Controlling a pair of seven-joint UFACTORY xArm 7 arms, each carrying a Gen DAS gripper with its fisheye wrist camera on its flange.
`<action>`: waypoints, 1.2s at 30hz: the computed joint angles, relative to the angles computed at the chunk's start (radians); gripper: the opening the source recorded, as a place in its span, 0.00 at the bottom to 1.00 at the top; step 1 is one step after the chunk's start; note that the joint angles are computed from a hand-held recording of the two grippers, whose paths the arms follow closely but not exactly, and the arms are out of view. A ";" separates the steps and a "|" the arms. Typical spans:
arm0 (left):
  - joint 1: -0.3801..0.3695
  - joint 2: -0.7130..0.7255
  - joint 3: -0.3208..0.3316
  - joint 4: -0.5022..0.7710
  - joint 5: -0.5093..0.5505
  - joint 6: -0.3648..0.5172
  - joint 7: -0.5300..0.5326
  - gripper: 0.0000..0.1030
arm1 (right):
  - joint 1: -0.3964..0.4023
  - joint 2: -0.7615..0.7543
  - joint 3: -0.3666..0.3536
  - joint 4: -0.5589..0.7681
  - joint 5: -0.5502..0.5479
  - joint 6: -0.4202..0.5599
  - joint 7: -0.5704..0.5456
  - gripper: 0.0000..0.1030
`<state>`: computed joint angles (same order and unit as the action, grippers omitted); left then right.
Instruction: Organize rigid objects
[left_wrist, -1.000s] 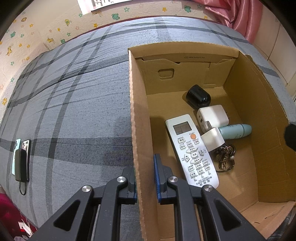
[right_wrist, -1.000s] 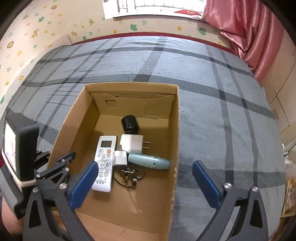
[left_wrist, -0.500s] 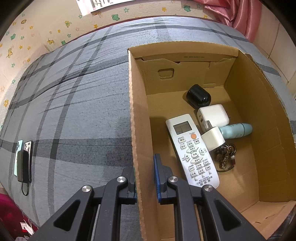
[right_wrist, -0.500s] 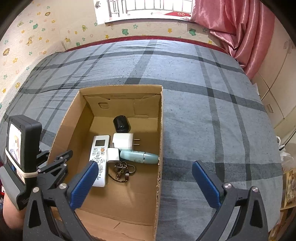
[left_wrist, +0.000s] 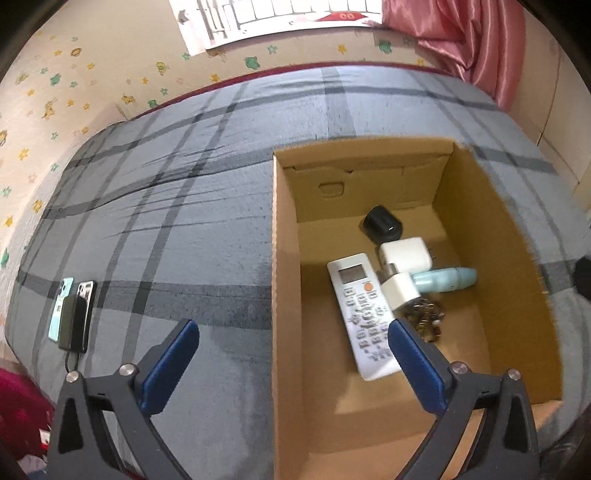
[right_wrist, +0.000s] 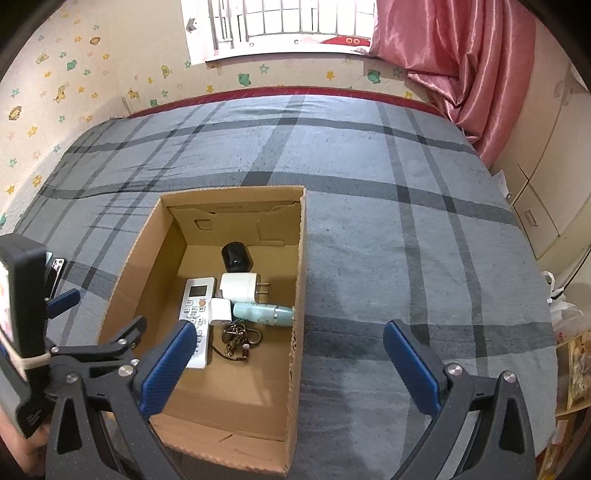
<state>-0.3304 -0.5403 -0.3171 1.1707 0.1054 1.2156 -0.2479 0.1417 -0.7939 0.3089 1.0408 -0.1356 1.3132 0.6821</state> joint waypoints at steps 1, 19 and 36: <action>-0.001 -0.006 0.000 0.009 -0.005 0.011 -0.006 1.00 | -0.001 -0.005 0.002 0.003 -0.002 0.004 0.003 1.00; 0.007 -0.144 -0.076 0.145 -0.039 0.152 -0.065 1.00 | -0.032 -0.141 0.037 0.115 0.004 0.169 -0.031 1.00; 0.005 -0.229 -0.135 0.175 -0.118 0.182 -0.055 1.00 | -0.098 -0.273 0.074 0.152 0.040 0.255 -0.071 1.00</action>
